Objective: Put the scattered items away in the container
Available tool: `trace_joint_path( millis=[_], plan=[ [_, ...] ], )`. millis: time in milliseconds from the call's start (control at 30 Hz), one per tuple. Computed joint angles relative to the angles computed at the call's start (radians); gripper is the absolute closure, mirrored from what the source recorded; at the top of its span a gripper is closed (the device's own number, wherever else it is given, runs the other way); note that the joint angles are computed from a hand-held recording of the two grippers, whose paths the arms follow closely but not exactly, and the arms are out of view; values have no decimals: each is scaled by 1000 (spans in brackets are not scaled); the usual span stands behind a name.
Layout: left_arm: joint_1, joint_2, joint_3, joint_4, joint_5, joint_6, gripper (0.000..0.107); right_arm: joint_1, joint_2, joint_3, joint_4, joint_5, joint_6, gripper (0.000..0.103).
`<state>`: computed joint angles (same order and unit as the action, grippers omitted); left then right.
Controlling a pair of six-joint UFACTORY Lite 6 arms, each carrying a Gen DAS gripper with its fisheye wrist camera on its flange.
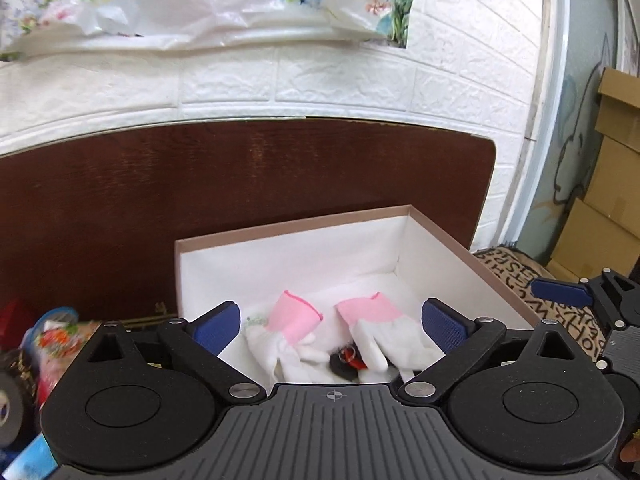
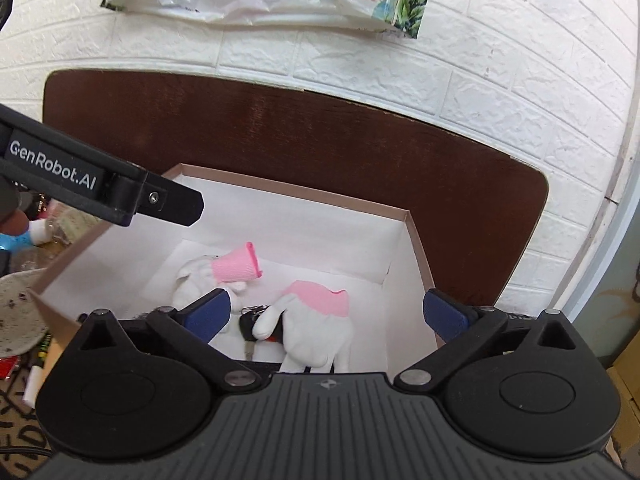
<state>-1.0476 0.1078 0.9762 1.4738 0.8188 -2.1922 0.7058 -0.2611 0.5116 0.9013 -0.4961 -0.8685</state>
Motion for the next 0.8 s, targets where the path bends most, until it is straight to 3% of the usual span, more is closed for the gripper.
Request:
trace_joint_path(
  millis=[167, 300, 467, 633, 800],
  plan=[
    [-171, 19, 12, -141, 209, 6, 4, 100, -216, -117, 243, 0, -172, 1],
    [-288, 56, 37, -225, 320, 12, 4, 237, -384, -215, 502, -69, -331, 1],
    [-410, 96, 62, -315, 388, -37, 4, 517, -528, -306, 747, -297, -409, 1],
    [-519, 157, 108, -377, 446, -75, 4, 821, -567, -343, 897, -571, -354, 1],
    [-600, 184, 129, -405, 482, -131, 4, 1030, -577, -358, 1006, -750, -276, 1]
  ],
)
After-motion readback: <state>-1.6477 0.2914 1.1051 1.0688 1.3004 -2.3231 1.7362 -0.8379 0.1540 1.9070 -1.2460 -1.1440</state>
